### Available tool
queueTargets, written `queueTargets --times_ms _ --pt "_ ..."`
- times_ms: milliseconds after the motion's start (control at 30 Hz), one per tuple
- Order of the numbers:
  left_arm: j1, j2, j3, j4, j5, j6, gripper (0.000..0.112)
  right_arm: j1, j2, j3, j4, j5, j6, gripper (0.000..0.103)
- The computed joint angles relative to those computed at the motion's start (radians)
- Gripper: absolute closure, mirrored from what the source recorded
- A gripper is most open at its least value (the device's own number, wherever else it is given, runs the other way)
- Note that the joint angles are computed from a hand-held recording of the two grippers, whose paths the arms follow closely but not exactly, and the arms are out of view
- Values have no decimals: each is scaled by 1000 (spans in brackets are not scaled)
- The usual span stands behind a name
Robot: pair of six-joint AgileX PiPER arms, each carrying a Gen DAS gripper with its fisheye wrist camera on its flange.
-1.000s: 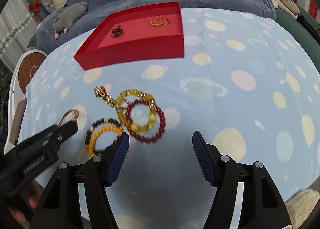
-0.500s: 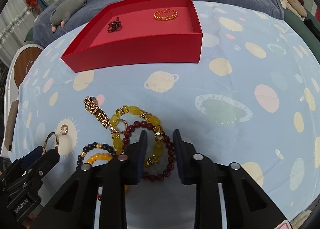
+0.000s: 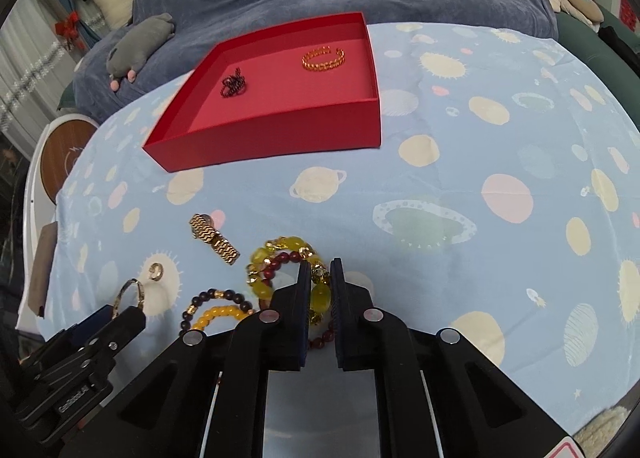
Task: Organize jewelry
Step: 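Grasp the yellow-green beaded bracelet with the right gripper while the left gripper holds the bangle, then carry both bracelets into the red box and open both grippers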
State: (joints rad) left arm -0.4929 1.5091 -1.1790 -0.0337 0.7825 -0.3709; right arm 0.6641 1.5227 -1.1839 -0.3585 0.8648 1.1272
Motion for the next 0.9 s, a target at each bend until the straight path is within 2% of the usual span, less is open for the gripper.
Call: queueTargets --times_ms 633,767,900 --pt "-23 -76 -10 7 54 -4 53 128 -228 29 -102 160 153 94" --pt "-23 -58 -60 -7 82 7 53 122 -228 10 -91 166 125 94" --pt "-11 -6 -152 -22 108 33 53 48 -199 -40 -42 124 31 94"
